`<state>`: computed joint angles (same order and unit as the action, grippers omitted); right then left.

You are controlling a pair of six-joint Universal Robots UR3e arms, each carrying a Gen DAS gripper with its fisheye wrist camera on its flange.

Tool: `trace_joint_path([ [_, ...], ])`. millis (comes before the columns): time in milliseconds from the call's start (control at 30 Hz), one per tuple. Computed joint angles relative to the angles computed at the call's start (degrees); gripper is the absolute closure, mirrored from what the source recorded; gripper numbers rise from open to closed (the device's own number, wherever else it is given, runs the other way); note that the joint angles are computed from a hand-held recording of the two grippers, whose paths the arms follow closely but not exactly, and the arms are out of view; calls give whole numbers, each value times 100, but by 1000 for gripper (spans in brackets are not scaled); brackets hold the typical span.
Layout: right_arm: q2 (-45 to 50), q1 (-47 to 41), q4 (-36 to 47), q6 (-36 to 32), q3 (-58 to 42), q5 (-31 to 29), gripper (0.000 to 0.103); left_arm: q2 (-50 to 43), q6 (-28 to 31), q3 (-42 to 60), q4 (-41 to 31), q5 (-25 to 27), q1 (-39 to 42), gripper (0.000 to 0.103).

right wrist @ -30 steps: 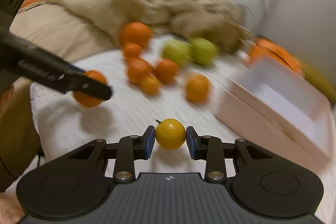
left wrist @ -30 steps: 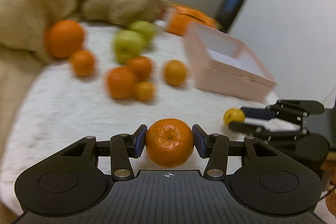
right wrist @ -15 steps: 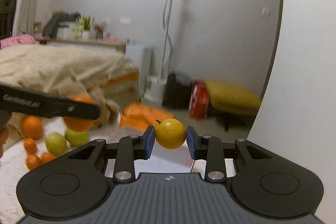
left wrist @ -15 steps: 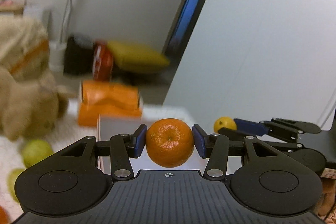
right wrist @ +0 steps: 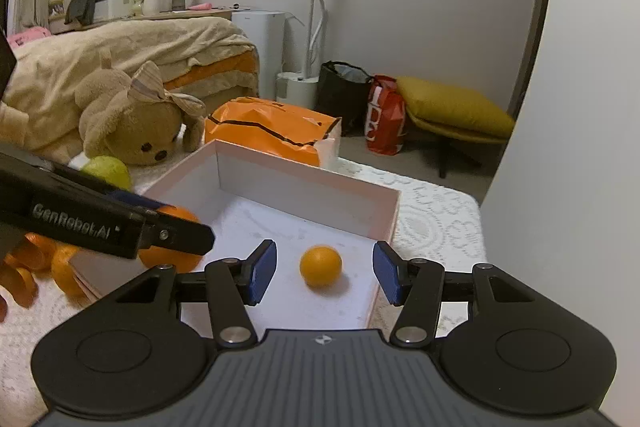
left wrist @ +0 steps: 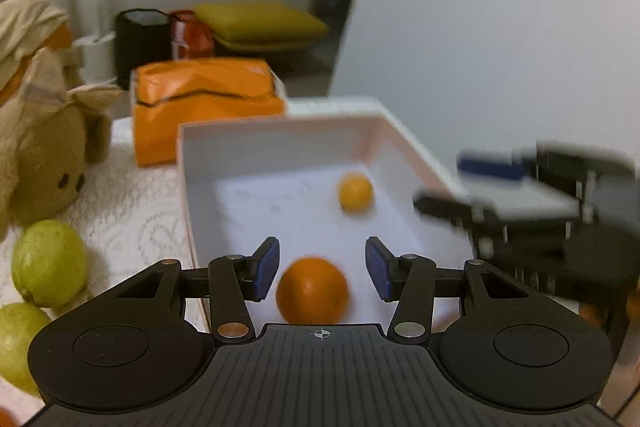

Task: Organize fruits
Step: 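Carry both fruits over the pink box and open both tools to drop them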

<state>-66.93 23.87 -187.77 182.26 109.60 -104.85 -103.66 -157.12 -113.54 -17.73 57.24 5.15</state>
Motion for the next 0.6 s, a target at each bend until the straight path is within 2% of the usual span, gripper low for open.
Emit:
trace_joint_path([
  [33, 8, 75, -3, 8, -5, -141, 49, 188, -102, -152, 7, -99, 66, 51],
  [133, -101, 166, 22, 26, 20, -396, 49, 529, -942, -870, 953, -796, 649, 51],
  [200, -127, 281, 45, 115, -20, -596, 49, 925, -1168, -1368, 1362, -1128, 1135, 51],
  [267, -230, 350, 42, 122, 31, -540, 50, 1554, -904, -1865, 1366, -1193, 1603, 51],
  [367, -285, 546, 117, 82, 9, -411, 50, 2735, -150, -2648, 931, -1014, 2371, 51],
  [467, -122, 852, 308, 43, -256, -240, 50, 3933, 577, -3378, 134, -1132, 3405, 51],
  [533, 30, 1101, 495, -75, -529, -137, 50, 5083, 1354, -3733, -1310, -1529, 4348, 51],
  [600, 239, 1365, 571, -266, -824, -102, 52, 6226, 2280, -3857, -3157, -1917, 5256, 51],
])
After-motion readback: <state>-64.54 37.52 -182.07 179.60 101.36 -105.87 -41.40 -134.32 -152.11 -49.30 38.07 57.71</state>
